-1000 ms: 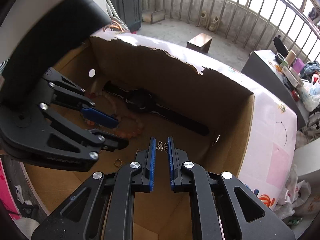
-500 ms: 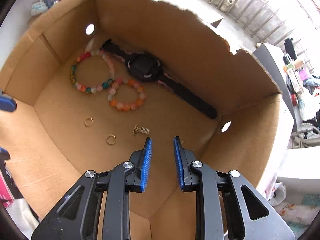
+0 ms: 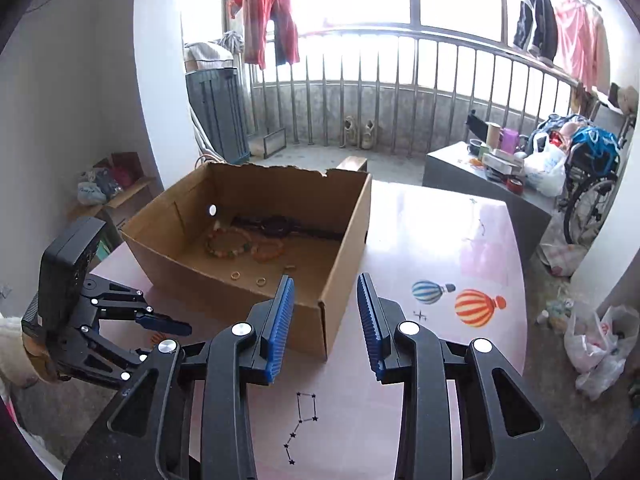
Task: Organize jewelry
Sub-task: 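Move both tools back to the remaining gold charms on the table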
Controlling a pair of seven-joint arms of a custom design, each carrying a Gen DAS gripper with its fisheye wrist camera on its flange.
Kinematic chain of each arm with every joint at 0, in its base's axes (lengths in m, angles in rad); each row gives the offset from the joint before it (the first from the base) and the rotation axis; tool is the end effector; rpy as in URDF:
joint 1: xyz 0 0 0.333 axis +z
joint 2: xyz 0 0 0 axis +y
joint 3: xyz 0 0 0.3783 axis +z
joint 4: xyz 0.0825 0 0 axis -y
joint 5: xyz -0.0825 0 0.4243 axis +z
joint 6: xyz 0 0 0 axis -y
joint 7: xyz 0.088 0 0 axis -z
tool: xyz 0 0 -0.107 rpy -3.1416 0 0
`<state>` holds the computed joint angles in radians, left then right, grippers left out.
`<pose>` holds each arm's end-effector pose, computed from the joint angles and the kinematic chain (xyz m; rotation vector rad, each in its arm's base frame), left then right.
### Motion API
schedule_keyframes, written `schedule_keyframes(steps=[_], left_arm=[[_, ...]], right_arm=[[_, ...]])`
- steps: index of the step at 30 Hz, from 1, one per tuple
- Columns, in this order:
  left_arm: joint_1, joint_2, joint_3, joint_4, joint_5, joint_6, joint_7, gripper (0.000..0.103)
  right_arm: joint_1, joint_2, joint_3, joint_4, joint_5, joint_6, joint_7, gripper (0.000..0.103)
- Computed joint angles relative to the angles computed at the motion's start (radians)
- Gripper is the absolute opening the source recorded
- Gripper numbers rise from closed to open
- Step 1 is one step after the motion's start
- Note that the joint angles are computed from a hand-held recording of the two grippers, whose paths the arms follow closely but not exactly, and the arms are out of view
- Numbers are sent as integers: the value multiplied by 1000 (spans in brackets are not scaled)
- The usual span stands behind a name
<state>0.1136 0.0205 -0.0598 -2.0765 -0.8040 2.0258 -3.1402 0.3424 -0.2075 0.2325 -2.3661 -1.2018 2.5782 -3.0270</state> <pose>0.5889 -0.0095 0.4701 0.6450 -2.8306 1.0725 0.4256 0.3002 0.4787 -1.5456 1.8269 -0.8946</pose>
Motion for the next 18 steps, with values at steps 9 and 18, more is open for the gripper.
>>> schedule_keyframes(steps=[9,18], left_arm=[[-66,7,-50,-71,-10,182,-39,39],[-120,-53,-41,-184,-149,372,129,24]], right_arm=[[4,91,-25,-74,-53,117,245,32],[19,170,-78,-25,-141,207,263,32]])
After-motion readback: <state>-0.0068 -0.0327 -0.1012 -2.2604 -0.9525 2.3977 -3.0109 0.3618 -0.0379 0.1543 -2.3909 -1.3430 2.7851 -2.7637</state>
